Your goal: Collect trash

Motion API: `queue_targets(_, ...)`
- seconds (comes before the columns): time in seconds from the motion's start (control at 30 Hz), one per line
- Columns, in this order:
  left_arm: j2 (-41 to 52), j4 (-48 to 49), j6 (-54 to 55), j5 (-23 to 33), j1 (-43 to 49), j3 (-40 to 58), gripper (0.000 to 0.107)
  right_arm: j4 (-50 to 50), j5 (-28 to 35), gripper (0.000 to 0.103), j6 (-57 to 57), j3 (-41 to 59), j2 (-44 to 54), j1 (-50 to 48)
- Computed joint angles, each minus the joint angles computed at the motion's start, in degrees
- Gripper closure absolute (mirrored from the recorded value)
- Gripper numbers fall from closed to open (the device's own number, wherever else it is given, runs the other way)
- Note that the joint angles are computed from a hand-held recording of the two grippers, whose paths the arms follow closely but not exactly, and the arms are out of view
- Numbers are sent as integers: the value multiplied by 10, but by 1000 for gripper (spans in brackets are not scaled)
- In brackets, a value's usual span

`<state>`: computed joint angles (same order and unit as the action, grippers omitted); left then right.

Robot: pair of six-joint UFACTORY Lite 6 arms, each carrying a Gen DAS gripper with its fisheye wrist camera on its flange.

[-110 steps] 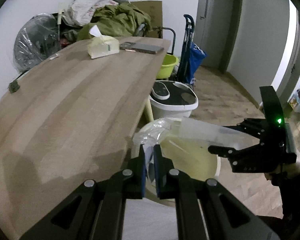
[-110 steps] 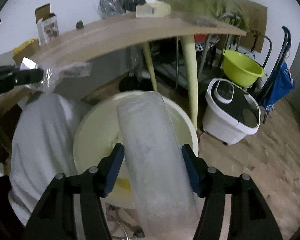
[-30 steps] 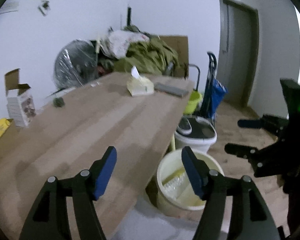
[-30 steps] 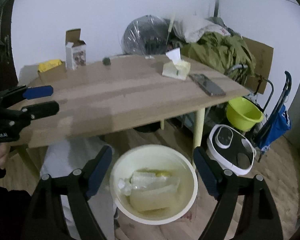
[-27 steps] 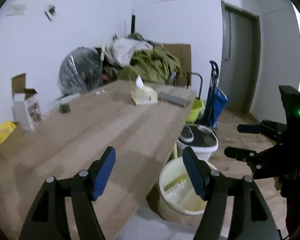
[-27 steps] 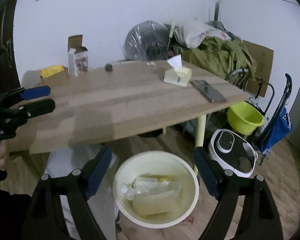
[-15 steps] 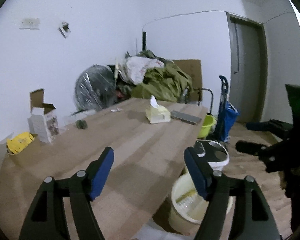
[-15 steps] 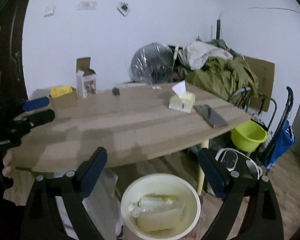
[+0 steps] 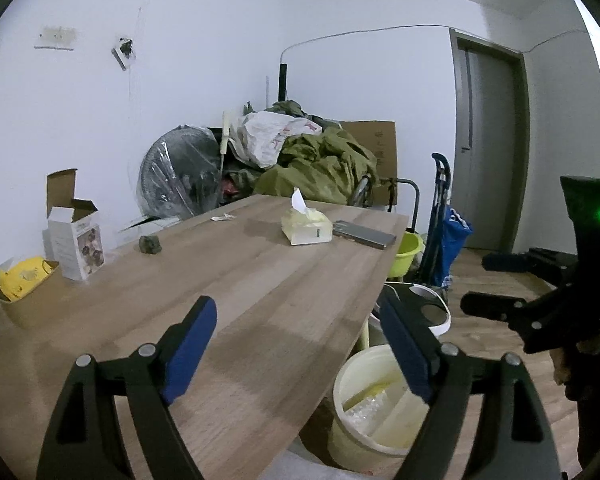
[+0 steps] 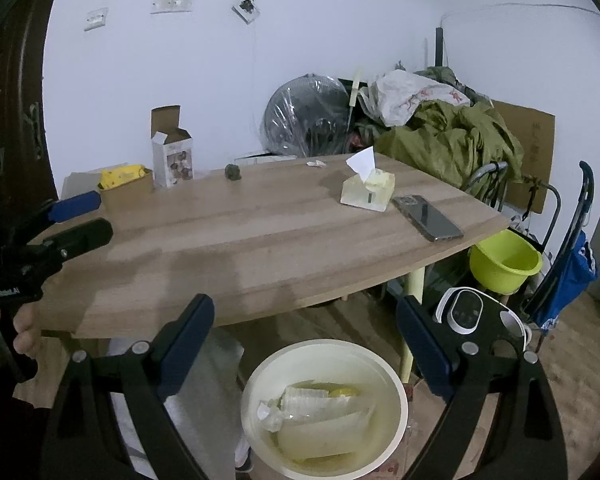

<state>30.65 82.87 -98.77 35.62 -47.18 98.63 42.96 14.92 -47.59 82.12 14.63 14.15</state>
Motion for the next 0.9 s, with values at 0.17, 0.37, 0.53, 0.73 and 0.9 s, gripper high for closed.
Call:
queue_targets(0.17,9,-2,-4,-13,9,6,23,3,2,11,-3,5,9,-3)
queue_targets(0.37,14,-3,1,-18,12,10,23,-12,4,11,11,10,16,0)
queue_targets(0.53,18,-10,12,-11,11,15,23,-43,4,11,39,22,27,6)
queue_targets(0.73,18,-5,4,-11,10,12,23,-30,10,11,23,27,29,3)
queue_targets(0.9,16,-7,5,-14,10,11,23,-32,10,11,27,26,29,3)
